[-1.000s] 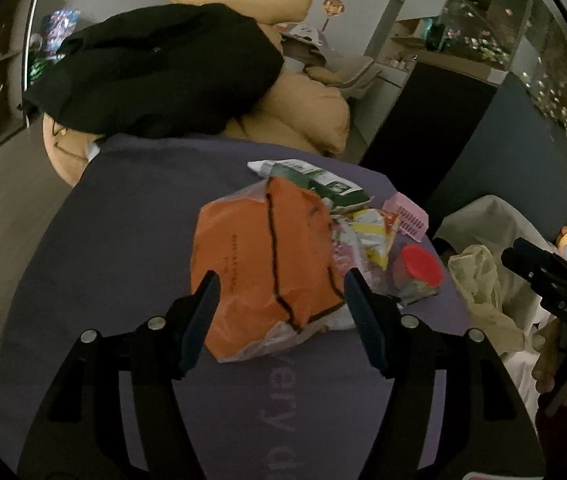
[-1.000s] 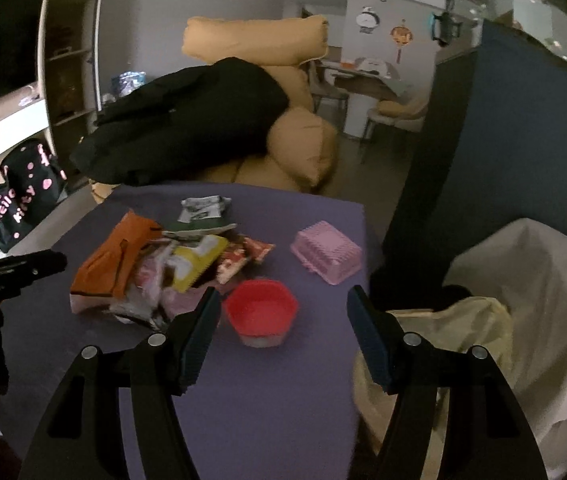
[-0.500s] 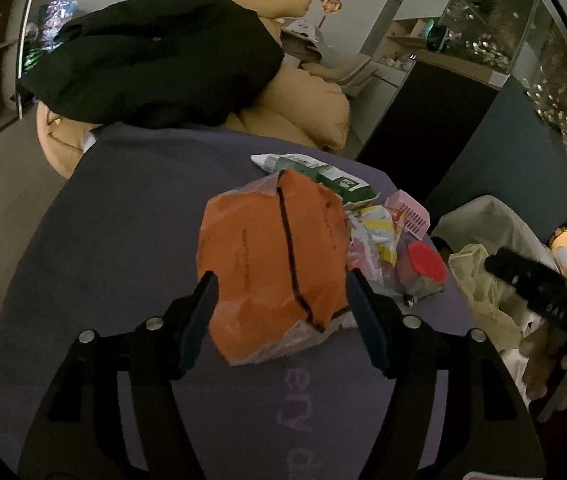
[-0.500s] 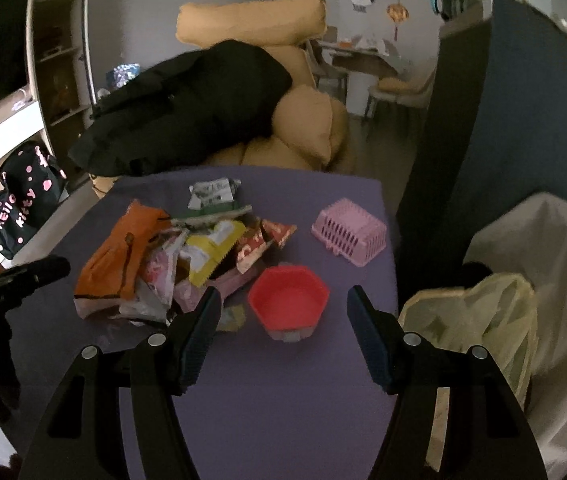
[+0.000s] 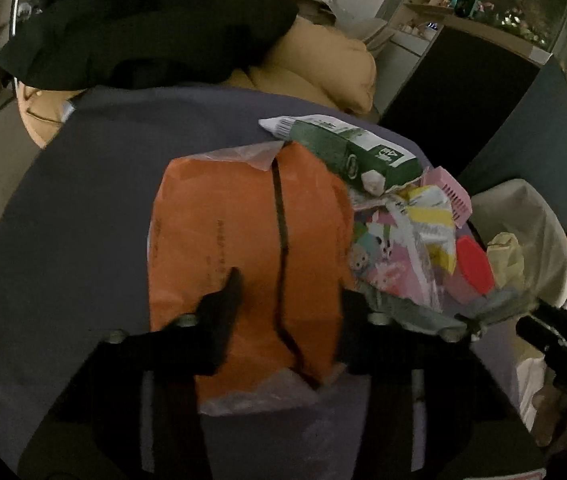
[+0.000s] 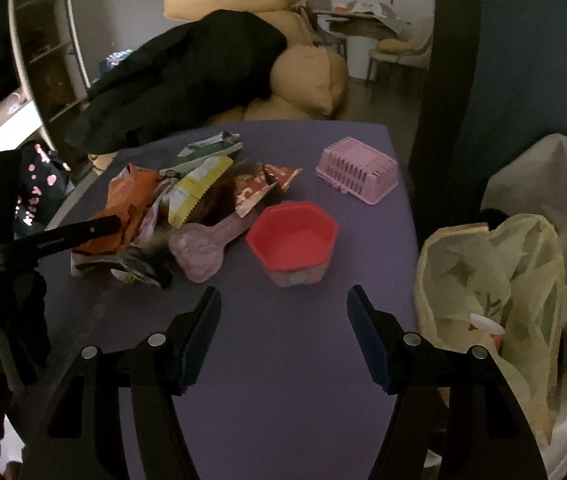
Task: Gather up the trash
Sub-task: 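Grasp the orange paper bag with the left gripper while the right gripper grasps a wrapper, then lift the orange paper bag with the left gripper toward the trash bag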
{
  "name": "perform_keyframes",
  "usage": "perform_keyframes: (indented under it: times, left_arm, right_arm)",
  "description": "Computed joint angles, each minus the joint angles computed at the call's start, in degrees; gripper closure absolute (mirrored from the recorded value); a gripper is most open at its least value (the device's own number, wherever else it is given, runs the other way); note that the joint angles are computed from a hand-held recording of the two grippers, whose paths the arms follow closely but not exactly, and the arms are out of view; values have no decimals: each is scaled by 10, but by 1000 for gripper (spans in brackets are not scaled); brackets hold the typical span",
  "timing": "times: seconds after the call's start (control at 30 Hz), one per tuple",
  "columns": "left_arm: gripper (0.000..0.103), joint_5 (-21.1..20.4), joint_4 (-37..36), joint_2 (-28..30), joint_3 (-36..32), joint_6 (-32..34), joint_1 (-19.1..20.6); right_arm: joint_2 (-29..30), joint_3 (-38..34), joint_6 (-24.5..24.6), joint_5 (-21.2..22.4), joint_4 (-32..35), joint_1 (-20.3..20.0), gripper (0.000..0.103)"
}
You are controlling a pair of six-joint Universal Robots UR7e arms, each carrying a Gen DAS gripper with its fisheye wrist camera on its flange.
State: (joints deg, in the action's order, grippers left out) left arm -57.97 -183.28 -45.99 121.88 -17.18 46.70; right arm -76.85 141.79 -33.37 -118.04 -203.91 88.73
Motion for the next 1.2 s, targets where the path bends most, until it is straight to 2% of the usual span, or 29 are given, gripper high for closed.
perform_keyframes:
  times: [0.1,0.2,0.27,0.37,0.53,0.63,0.7,0.77,0.83,0.93,1.2]
  left_arm:
    - [83,9,-8,-26,29,5,-8]
    - [87,10,-14,-55,59,3,-18]
    - [88,7,-23,-75,79,0,-25]
    - [89,3,-32,-95,97,-7,-34]
    - [89,-7,-47,-108,116,-2,-45]
    - [89,-21,-50,-112,124,0,-52]
    - [89,-29,-53,-110,127,3,-56]
    - [89,-29,-57,-108,130,5,-64]
    - [89,-26,-61,-105,133,5,-71]
    - [89,-20,-63,-102,134,2,-83]
    - [92,1,-60,-97,120,11,-126]
  right_arm:
    - [1,8,-14,32,-18,-2,41]
    - [2,9,-22,75,-14,2,41]
    - [11,5,-27,87,-13,9,41]
    - [39,-10,-36,82,10,24,41]
    - [87,-22,-40,41,33,30,43]
    - [100,-27,-28,18,58,23,51]
    - [94,-23,-24,27,71,13,63]
    - [82,-21,-24,39,84,7,68]
    - [69,-14,-29,51,82,0,70]
    - [57,1,-52,44,46,4,73]
    - [-40,33,-65,72,37,3,73]
